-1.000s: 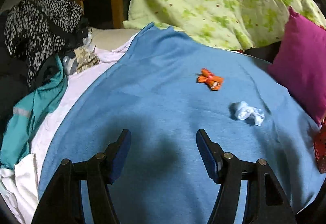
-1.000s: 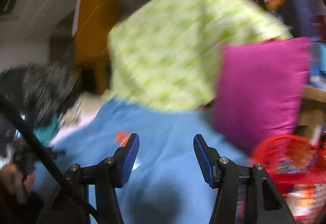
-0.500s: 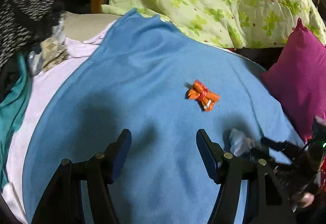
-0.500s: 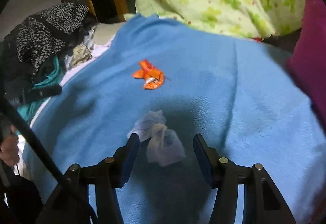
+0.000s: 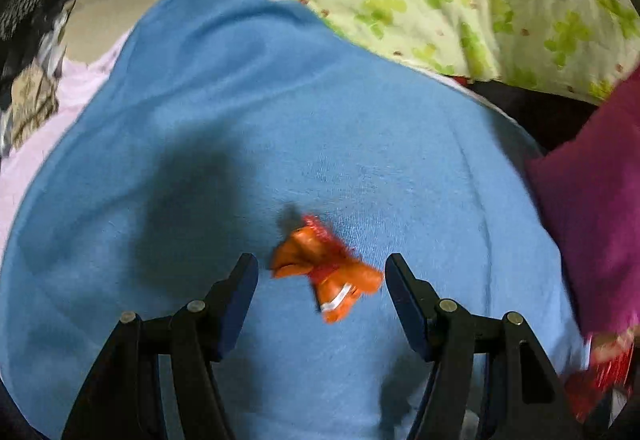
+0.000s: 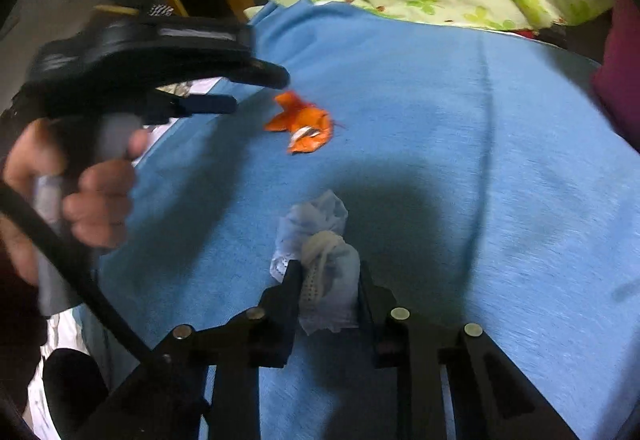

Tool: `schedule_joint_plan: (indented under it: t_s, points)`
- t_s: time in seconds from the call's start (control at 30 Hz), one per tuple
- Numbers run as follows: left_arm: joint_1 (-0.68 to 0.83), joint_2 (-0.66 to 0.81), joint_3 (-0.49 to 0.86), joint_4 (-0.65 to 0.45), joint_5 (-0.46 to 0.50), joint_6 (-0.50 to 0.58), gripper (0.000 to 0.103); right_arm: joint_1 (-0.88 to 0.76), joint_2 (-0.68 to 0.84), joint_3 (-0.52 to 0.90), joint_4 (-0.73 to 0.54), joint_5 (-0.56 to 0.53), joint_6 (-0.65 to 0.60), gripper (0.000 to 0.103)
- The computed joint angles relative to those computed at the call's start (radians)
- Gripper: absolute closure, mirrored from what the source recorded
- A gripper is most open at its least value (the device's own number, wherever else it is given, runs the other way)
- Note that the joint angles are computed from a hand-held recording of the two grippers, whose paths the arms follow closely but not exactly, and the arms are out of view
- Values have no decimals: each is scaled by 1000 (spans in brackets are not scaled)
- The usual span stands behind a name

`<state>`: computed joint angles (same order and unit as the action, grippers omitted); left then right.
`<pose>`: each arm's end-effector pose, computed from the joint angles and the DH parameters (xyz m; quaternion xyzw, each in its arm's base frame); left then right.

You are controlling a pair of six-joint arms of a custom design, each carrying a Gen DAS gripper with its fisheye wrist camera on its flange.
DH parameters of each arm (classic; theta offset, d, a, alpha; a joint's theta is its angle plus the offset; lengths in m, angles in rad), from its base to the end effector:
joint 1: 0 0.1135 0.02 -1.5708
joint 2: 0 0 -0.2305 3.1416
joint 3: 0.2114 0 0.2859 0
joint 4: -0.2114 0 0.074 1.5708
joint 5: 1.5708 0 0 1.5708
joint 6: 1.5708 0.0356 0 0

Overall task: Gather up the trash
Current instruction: 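Grasp the white tissue with the right gripper while the left grasps the orange wrapper, then lift and carry the tissue and orange wrapper over to the red basket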

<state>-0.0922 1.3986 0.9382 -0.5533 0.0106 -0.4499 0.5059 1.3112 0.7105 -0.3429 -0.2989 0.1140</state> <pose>0.3142 -0.0294 0.1771 -0.1696 0.9464 -0.0785 0.2636 0.2475 0.1491 0.1403 -0.2282 0.9137 0.2279 0.2473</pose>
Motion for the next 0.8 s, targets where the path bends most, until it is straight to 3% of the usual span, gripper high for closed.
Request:
schedule_joint_plan:
  t_s: [0.33,0.43,0.47,0.6,0.8]
  points:
    - [-44,127,8,76,-35,-164,36,-212,-166,-84,-29,-78,-1,76]
    - [-29,126,-21,99,-29,-182,64,-230,-183,-84,-24,-89,16,76]
    - [-25,114,-40,111,-34,-178,65,-236,-198,-90,-20,-88,19,76]
    - [-23,33,-105,123,-46,-145,68,-242,-239,-112,7,-93,47,76]
    - [-93,-296,-259,24,-131,-79,68,-233,-341,-155,14,-76,84,76]
